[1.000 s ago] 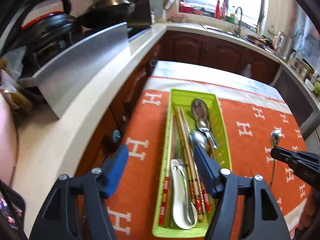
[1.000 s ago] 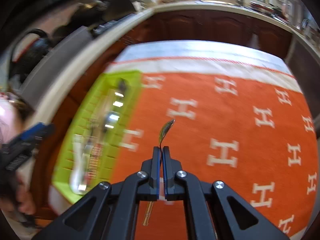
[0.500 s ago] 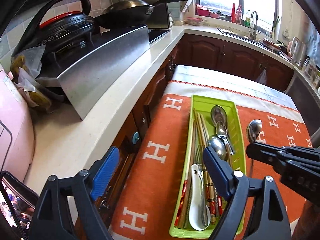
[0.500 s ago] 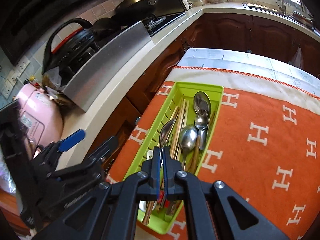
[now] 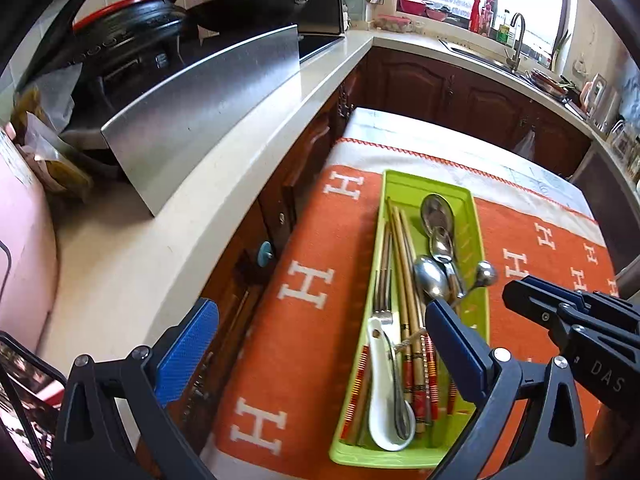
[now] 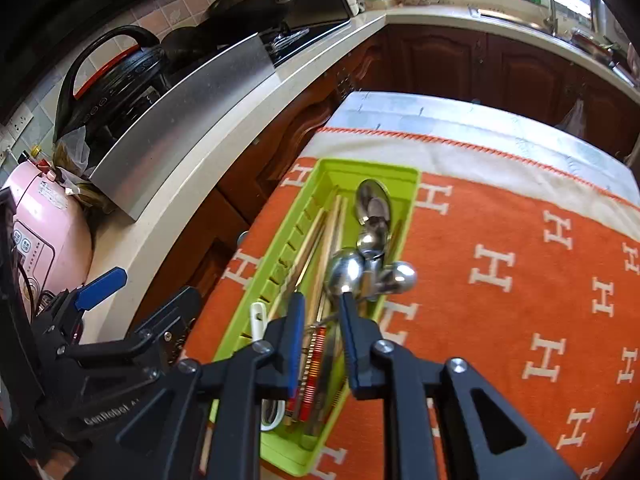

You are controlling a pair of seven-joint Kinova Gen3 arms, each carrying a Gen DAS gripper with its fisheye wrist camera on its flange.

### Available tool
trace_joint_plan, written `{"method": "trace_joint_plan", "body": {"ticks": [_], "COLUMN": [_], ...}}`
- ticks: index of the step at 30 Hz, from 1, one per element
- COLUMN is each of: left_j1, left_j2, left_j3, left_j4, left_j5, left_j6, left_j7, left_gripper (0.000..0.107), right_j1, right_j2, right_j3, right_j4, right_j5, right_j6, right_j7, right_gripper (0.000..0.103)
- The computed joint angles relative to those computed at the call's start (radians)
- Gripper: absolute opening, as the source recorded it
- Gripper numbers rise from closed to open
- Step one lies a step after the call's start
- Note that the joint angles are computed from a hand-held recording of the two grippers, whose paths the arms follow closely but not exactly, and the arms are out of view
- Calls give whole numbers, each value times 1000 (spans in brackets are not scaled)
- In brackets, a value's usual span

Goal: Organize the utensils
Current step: 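Lower the fork and spoon into the tray and open both tools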

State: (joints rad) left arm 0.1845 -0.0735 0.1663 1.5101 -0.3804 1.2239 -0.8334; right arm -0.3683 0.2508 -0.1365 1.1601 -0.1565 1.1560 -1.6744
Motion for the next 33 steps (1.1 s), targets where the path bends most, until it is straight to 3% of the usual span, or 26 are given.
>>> {"method": "trace_joint_plan", "body": {"ticks": [20, 33], "left_j1": [125, 129], "left_j2": [30, 35], "left_j3": [77, 41], "left_j4": [-105, -78], "left_j5": [-105, -92], "left_j6": [107, 89], "left_j7": [54, 65], "left_gripper": [102, 102], "right_j1": [84, 77], "right_j2": [-192, -83], "right_j3": [24, 26], "right_j4": [180, 187], "right_j5": [6, 22], "right_j6": [-101, -151], "right_j7": [46, 13], "right_gripper": [20, 20]}}
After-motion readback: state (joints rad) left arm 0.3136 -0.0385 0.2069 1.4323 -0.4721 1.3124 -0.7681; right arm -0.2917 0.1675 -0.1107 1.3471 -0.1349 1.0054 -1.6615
